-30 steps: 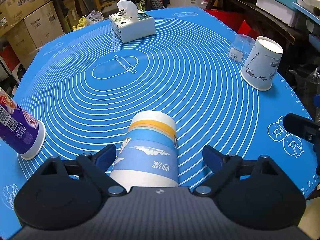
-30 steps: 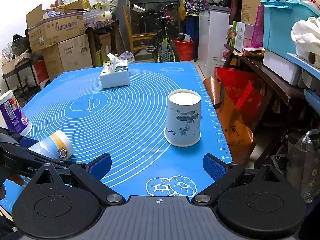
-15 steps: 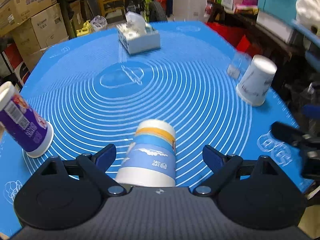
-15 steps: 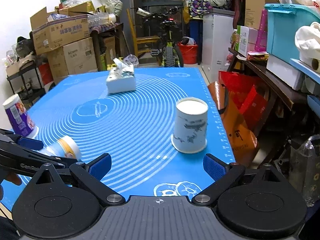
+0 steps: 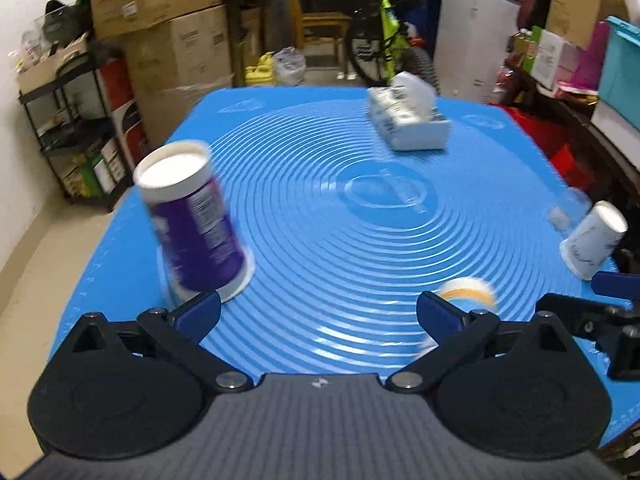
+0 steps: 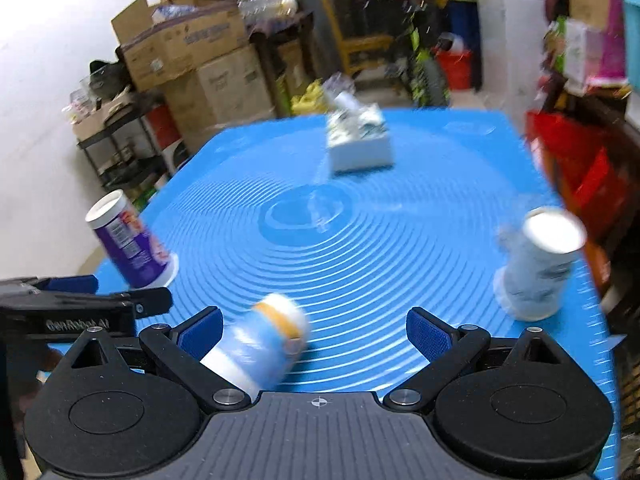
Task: Flip cup upside down
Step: 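Grasp the sailboat cup with the right gripper while the left gripper releases it, then rotate the sailboat cup open end up with the right gripper and lower it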
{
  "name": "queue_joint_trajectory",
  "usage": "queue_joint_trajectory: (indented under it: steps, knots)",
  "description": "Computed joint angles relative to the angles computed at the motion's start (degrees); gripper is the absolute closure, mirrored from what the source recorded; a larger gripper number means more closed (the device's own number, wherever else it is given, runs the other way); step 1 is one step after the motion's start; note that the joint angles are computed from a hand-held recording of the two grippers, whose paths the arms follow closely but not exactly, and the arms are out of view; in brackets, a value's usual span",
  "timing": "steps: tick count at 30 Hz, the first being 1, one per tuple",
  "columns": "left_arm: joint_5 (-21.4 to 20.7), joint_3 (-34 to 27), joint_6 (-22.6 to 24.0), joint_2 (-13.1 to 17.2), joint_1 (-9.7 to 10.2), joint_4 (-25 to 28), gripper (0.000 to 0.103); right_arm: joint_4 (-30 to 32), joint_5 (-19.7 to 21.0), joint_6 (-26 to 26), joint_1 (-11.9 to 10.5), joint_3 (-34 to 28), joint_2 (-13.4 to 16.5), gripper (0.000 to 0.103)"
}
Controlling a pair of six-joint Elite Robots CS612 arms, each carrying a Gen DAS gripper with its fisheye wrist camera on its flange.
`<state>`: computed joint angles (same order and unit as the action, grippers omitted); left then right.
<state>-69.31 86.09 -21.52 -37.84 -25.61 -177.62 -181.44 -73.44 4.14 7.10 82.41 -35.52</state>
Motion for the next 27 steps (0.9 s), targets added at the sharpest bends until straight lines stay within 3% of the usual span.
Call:
queue_joint_trajectory:
  steps: [5, 13, 16, 19, 23, 27]
  knots:
    - [2.8, 0.7, 0.9, 0.4, 0.38, -0.5, 0.000, 7.7, 3.3, 2.5, 0.7, -4.2, 1.5, 0.005]
    - [4.1, 1.2, 2.5, 1.2, 0.86, -2.3, 0.000, 18.0, 2.2, 5.1, 1.6, -10.3, 4.0, 0.006]
    - [3.1, 1.3, 2.8, 1.4, 1.16, -2.9, 0.000, 22.0, 2.8, 5.7, 1.6, -12.0, 4.8, 0.012]
    - [2.9, 1.5, 3.6, 1.5, 1.09, -3.7, 0.000, 24.9, 3.6, 5.8, 1.6, -13.1, 5.5, 0.025]
    - [2.8, 1.6, 4.1, 1.6, 1.01, -4.2, 0.000, 25.2, 4.2, 5.2, 1.7, -13.4, 5.7, 0.030]
    - [2.3, 1.7, 3.7, 1.5, 0.98, -4.7, 0.000, 19.8, 4.4, 4.7, 1.6, -12.2, 5.5, 0.038]
